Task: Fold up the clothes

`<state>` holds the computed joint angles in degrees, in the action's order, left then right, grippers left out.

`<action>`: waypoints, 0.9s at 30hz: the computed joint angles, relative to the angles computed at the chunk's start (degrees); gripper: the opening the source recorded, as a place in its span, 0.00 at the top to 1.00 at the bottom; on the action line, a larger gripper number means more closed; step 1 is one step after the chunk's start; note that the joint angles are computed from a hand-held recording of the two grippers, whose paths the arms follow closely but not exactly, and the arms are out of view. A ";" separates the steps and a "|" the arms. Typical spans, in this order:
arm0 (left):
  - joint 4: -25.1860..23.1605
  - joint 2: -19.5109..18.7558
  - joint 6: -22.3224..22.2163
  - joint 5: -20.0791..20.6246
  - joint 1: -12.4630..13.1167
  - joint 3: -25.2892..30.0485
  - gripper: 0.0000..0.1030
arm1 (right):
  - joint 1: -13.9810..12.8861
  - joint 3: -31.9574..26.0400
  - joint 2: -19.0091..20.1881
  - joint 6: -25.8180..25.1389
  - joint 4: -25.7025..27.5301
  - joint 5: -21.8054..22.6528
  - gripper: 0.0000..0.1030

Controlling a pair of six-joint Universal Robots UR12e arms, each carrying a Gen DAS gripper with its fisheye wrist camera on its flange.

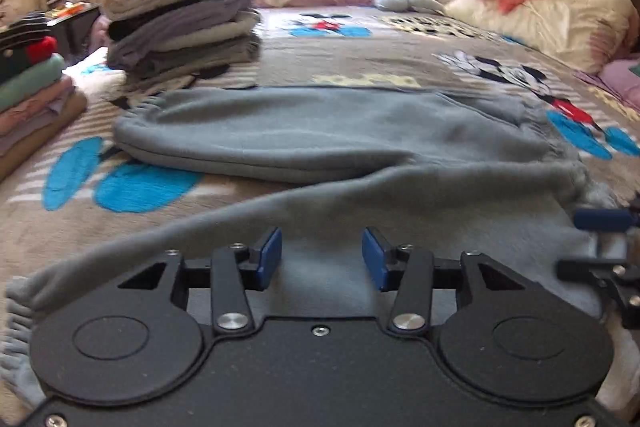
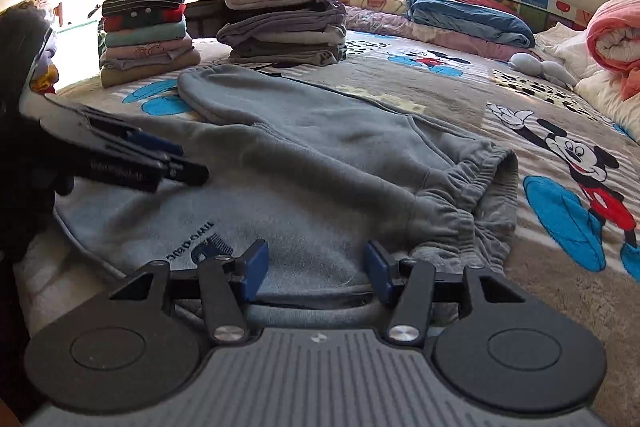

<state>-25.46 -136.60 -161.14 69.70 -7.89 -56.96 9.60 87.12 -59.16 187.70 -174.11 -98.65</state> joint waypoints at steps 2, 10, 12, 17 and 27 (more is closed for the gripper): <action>-2.39 -0.76 -6.44 1.82 1.32 2.08 0.57 | 0.13 1.14 -0.55 0.28 -1.20 -0.23 0.48; 3.44 1.44 -20.72 1.94 6.20 -0.42 0.57 | 1.19 5.11 -2.81 -1.83 -4.74 -3.15 0.44; 5.74 3.33 -18.75 0.39 7.09 -3.53 0.55 | 1.78 5.69 -3.14 -4.07 -5.76 -5.02 0.38; 9.57 7.50 -1.35 0.35 7.83 -10.95 0.46 | 3.08 6.27 -3.53 -10.43 -6.50 -12.04 0.34; 19.24 9.14 42.80 4.17 6.31 -18.77 0.42 | 4.80 5.50 -2.14 -26.26 -3.49 -19.79 0.32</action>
